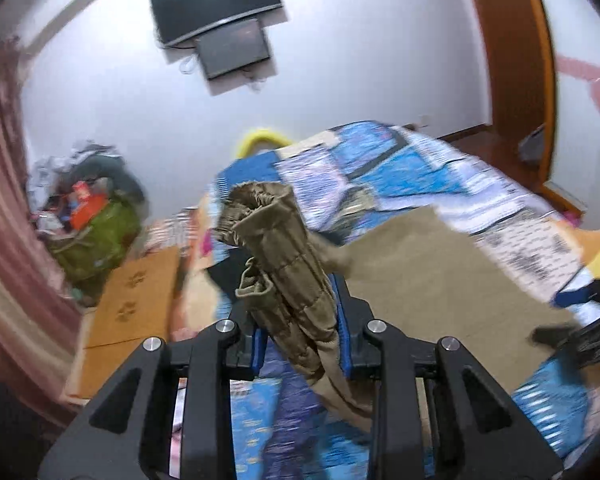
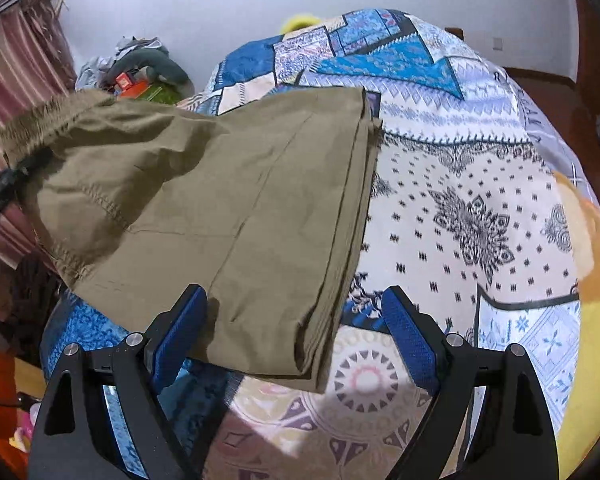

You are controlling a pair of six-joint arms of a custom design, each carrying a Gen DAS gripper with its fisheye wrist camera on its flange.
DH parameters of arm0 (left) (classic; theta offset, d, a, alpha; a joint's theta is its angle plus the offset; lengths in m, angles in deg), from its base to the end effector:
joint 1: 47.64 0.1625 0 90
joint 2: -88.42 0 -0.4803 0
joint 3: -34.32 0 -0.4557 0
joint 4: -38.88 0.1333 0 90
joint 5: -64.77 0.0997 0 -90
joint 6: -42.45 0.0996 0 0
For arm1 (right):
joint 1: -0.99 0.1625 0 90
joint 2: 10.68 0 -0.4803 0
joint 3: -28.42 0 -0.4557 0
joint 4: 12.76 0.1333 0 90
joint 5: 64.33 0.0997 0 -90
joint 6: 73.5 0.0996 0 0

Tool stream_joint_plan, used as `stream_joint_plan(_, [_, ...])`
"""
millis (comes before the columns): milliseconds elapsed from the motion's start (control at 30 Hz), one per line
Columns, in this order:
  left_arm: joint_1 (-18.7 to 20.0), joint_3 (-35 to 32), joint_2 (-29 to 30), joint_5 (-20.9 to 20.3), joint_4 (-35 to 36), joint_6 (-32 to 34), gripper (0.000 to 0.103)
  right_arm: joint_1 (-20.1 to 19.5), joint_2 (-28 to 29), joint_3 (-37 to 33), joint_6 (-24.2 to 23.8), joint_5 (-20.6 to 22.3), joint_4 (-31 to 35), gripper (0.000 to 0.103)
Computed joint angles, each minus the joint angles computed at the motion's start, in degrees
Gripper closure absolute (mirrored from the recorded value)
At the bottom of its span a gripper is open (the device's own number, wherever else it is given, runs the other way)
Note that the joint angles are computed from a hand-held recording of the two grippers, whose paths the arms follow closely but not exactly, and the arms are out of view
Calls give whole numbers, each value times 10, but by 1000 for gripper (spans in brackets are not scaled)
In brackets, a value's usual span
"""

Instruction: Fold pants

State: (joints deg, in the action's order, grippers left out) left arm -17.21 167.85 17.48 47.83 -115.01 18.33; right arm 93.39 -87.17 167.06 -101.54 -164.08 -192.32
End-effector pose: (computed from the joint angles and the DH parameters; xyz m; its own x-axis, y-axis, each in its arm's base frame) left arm -0.2869 -0.4336 0.1852 -0.5040 0.0123 -0.8636 0.7188 0.5603 -0.4115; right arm 0.1355 -0.4535 0.1853 -0.8545 -0.3846 0.3491 -0.4972 0.8001 -0.3356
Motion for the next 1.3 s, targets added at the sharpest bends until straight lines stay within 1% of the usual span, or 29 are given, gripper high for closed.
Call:
stream_joint_plan(100, [14, -26, 12, -72, -62, 54, 75, 1, -2, 1, -4, -1, -2, 16])
stream_joint_plan(167, [25, -42, 16, -129, -79, 70, 75, 0, -1, 2, -6, 1, -4, 16])
stream_joint_plan(200, [25, -49, 18, -152, -76, 66, 75, -2, -2, 3, -7, 3, -5, 16])
stream_joint_plan(267, [36, -67, 24, -208, -74, 72, 76, -4, -2, 4, -8, 7, -6, 16])
stream_joint_plan(400, [52, -99, 40, -291, -49, 67, 76, -6, -1, 4, -10, 12, -10, 16])
stream_joint_plan(433, [59, -108, 44, -319, -40, 67, 76, -5, 0, 4, -9, 12, -11, 16])
stream_joint_plan(533, [75, -121, 49, -387, -16, 58, 76, -8, 0, 5, -10, 16, -13, 16])
stream_joint_plan(633, [90, -137, 65, -428, 4, 52, 75, -10, 0, 7, -10, 21, -18, 16])
stream_joint_plan(733, [90, -137, 72, -439, 8, 45, 73, -9, -1, 9, -9, 21, -21, 16])
stream_joint_plan(767, [88, -136, 70, -438, 11, 45, 68, -9, -2, 9, -9, 21, -21, 16])
stream_joint_plan(800, [86, -137, 70, -438, 16, 45, 57, -8, -4, 11, -8, 21, -23, 16])
stream_joint_plan(833, [84, -138, 70, -443, 22, 46, 49, -7, -6, 12, -8, 20, -24, 16])
stream_joint_plan(867, [82, -137, 68, -446, 21, 49, 32, -6, -9, 14, -8, 20, -25, 16])
stream_joint_plan(900, [81, -133, 64, -445, 15, 54, 25, -5, -11, 16, -8, 20, -26, 16])
stream_joint_plan(967, [73, -127, 59, -421, 5, 61, 24, -3, -18, 20, -11, 19, -30, 16])
stream_joint_plan(1100, [71, -128, 46, -364, 28, 64, 22, 0, -32, 30, -20, 15, -34, 15])
stream_joint_plan(1133, [72, -131, 43, -343, 39, 62, 21, 0, -36, 32, -22, 12, -36, 15])
stream_joint_plan(1233, [88, -144, 40, -306, 47, 75, 18, 1, -46, 37, -24, 12, -39, 15])
stream_joint_plan(1300, [103, -155, 42, -282, 43, 90, 12, -2, -51, 38, -19, 17, -42, 15])
